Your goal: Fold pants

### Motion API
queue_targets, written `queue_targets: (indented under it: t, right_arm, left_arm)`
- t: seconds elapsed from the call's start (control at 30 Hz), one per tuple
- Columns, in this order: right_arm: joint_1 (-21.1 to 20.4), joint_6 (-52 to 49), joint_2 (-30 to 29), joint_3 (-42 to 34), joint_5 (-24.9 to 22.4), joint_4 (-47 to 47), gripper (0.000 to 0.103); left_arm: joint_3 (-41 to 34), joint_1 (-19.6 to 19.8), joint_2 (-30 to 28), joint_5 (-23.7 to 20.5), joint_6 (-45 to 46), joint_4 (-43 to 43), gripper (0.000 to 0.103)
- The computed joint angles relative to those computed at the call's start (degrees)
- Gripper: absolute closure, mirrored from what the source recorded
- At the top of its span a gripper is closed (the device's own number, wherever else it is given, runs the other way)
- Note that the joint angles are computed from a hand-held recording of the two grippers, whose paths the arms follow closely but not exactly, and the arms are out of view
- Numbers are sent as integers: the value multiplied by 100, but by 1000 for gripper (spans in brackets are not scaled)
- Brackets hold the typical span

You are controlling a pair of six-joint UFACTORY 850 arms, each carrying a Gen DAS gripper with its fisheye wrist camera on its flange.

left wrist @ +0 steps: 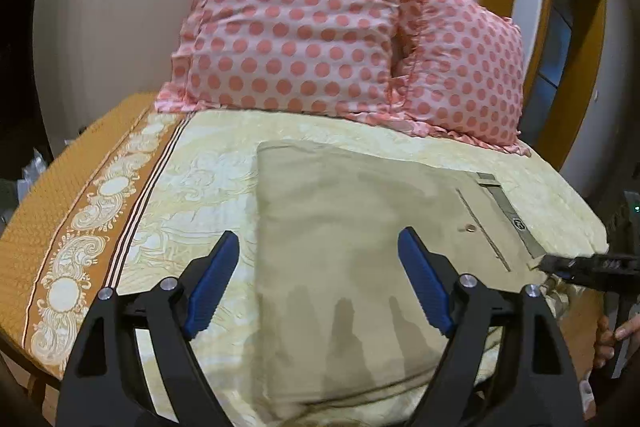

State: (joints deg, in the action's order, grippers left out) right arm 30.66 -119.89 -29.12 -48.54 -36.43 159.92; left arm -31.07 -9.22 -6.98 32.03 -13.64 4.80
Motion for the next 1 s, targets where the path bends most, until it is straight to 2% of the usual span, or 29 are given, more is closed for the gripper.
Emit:
queue_targets:
  t: [0.03, 0.07, 0.1, 0.2, 0.3, 0.37, 0.47, 0.57, 0.6, 0.63, 0.67, 0.73, 0.8, 0.83, 0.87, 0.9, 0.93, 1.0]
  right_arm:
    - [-11, -303, 74, 12, 16, 284, 25]
    - [-119, -508, 132, -26, -63, 327, 18]
    - [-210, -472, 106, -141, 28, 229, 18]
    - [-609, 837, -351, -839, 205, -1158, 31]
    - [-783, 2020, -874, -1621, 596, -2333, 41]
    - [-863, 2295, -1043, -1816, 429, -2705, 44]
    - [-888, 2545, -1254, -2141, 421, -3219, 47]
    - [-915, 2496, -1359, -2311, 351, -3326, 47]
    - [-938, 2529, -1399, -2354, 284, -3362, 51]
    - [-940, 2570, -1429, -2405, 291, -3426, 60]
    - [-939, 2569, -1443, -2434, 325, -3578, 85]
    - [-971, 2478, -1454, -2416, 106, -3623, 89]
    - [-1009, 2311, -1418, -2339, -111, -3581, 91]
    - [-1025, 2287, -1403, -2314, -204, -3555, 92]
    - [-1028, 2282, -1400, -2321, -246, -3553, 92]
    - [-1032, 2259, -1386, -2313, -268, -3545, 92]
    - [-1039, 2284, -1368, -2307, -284, -3575, 92]
    - [-1040, 2362, -1356, -2379, -271, -3619, 93]
  left_arm:
    - [-90, 169, -54, -95, -491, 585, 18]
    - [-239, 322, -174, -161, -1045, 1185, 18]
    - [-388, 474, -288, -208, -1583, 1785, 18]
    - [-976, 765, -757, -432, -3136, 3527, 18]
    - [-1531, 857, -1212, -621, -4300, 4814, 18]
    - [-1840, 892, -1479, -585, -4988, 5583, 18]
    - [-2199, 951, -1795, -235, -5849, 6560, 18]
    - [-2513, 878, -2021, -338, -6348, 7165, 18]
    - [-2616, 881, -2094, -338, -6566, 7390, 18]
    - [-2686, 902, -2144, -285, -6718, 7568, 18]
    - [-2726, 933, -2167, -225, -6793, 7658, 19]
    - [-2804, 1040, -2216, -59, -7053, 7887, 34]
    - [-2919, 1147, -2314, 35, -7369, 8132, 63]
    - [-2990, 1226, -2400, 165, -7587, 8272, 69]
    - [-3005, 1277, -2433, 233, -7659, 8268, 84]
    - [-3014, 1322, -2459, 336, -7708, 8265, 91]
    - [-2979, 1326, -2428, 356, -7624, 8196, 94]
    - [-2916, 1215, -2291, 78, -7379, 8038, 97]
